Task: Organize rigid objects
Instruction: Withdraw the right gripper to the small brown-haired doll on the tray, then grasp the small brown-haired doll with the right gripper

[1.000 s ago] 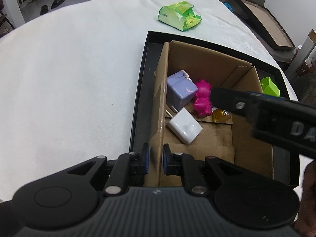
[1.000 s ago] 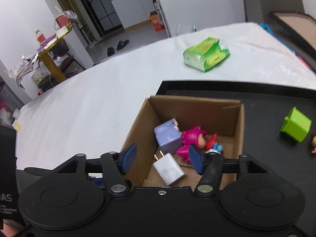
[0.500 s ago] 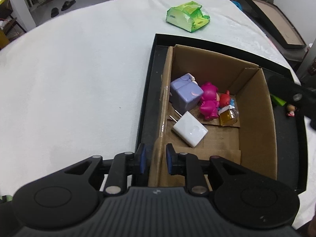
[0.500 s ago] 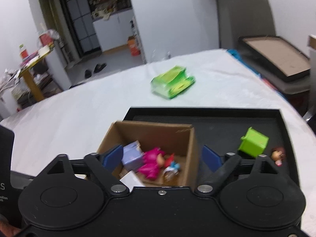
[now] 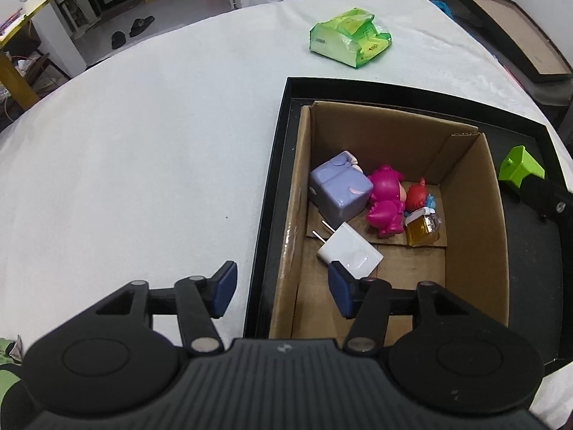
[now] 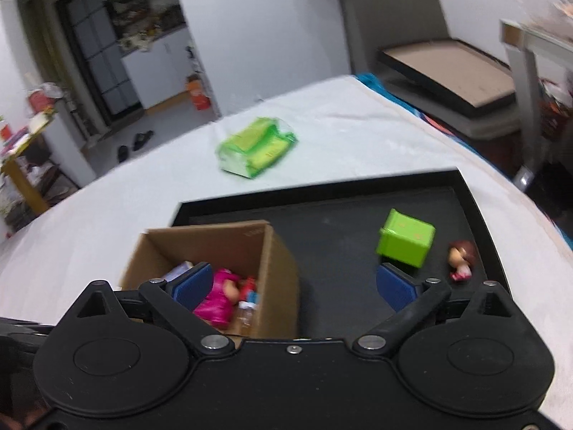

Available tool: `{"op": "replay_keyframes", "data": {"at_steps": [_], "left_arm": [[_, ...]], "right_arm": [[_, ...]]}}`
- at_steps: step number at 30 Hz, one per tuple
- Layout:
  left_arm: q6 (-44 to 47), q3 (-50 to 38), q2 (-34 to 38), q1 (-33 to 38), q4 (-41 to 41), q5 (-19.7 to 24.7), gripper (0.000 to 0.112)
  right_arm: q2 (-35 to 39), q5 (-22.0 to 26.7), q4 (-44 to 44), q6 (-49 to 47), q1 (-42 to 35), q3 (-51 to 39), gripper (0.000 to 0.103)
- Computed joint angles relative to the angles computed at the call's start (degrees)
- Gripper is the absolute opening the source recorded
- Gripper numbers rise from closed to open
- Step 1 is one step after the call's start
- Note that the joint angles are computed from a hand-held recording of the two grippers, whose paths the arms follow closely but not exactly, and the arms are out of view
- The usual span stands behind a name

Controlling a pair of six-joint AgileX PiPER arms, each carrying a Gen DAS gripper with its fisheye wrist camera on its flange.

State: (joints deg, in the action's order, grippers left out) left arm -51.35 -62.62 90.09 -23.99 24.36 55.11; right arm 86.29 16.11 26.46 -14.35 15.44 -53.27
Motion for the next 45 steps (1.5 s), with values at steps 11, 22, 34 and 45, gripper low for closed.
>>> {"op": "replay_keyframes", "data": {"at_steps": [11,22,34,45], "left_arm": [[-3.60,-4.42,4.92,-1.55,2.56,3.90,0.061],[-3.81,-9.40,9.29,-1.47,2.35,6.78,0.061],[-3.74,-11.83,12.44,-0.78,2.44,7.53,0.061],[-3.55,-12.31,13.58,-0.66,2.38,7.52,0.061]], "right_arm": [[4.83,-3.21,-10.14,11.20,-4.58,-0.38,0.091],[10.30,-3.49,-17.50,16.28,-8.77,-3.50,0.077],[17.14,-3.57,-33.13,28.42,-11.56,-7.99,0.077],[24.18,-1.90,-40.51,33.49,-12.09,-14.87,0.063]]}}
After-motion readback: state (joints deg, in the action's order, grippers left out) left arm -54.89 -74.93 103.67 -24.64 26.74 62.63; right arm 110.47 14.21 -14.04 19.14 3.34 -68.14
